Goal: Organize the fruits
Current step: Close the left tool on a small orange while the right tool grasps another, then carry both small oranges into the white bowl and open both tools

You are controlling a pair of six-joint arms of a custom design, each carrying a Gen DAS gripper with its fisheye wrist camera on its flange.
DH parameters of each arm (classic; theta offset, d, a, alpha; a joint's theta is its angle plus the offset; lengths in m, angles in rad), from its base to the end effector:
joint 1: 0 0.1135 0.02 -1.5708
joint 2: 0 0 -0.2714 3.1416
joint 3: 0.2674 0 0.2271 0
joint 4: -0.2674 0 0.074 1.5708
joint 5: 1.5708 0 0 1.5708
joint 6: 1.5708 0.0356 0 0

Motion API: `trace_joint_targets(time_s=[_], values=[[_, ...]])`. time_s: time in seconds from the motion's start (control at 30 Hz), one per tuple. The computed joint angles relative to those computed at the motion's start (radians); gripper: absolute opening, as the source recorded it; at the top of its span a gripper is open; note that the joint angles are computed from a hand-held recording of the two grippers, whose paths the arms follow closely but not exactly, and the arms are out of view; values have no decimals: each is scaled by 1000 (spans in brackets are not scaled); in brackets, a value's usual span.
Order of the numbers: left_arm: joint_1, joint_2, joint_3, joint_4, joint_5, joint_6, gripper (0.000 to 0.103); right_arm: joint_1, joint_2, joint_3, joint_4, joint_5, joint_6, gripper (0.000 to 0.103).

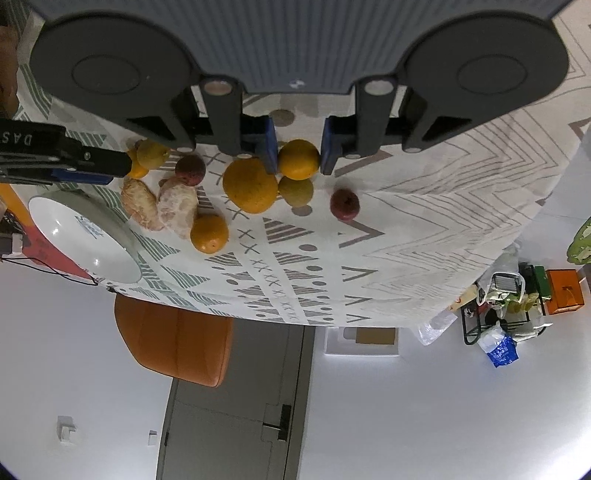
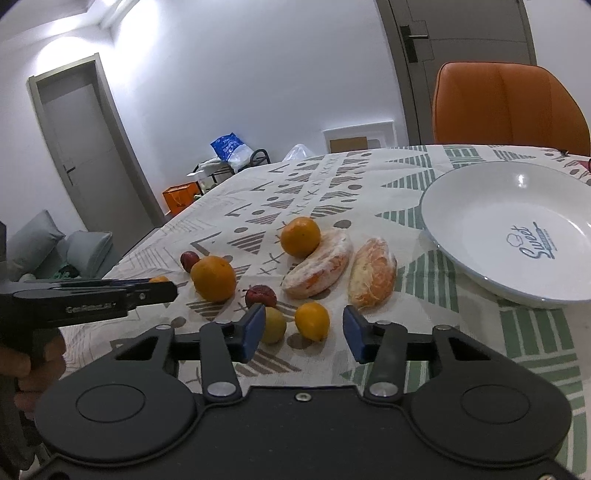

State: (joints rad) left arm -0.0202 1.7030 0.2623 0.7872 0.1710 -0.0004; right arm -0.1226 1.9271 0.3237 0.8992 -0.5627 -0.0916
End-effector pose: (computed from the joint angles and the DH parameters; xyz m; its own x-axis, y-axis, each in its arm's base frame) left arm 0.2301 -0.0107 0.1068 -0.6079 0.0119 -0.7939 0.1548 0.9825 -0.1038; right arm 0.2473 -0.0113 0.0796 -0.6124 -0.0025 -0.7905 -0.3576 0.8927 0.2742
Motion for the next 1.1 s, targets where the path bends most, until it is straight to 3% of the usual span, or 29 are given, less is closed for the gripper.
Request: trace_joint_targets(time_s=[0.23, 0.33, 0.5, 1.1], values=[[21, -31, -15, 3, 18, -2, 23, 4, 39, 39, -10, 43, 17, 38], [15, -30, -18, 8, 19, -4, 23, 11, 53, 58, -50, 34, 0, 20], [-21, -23, -17, 19, 4, -16, 23, 7, 34, 17, 17, 23, -3, 20], [-191, -4, 35, 15, -73, -68, 23, -210, -46, -21, 26, -76, -26, 20]])
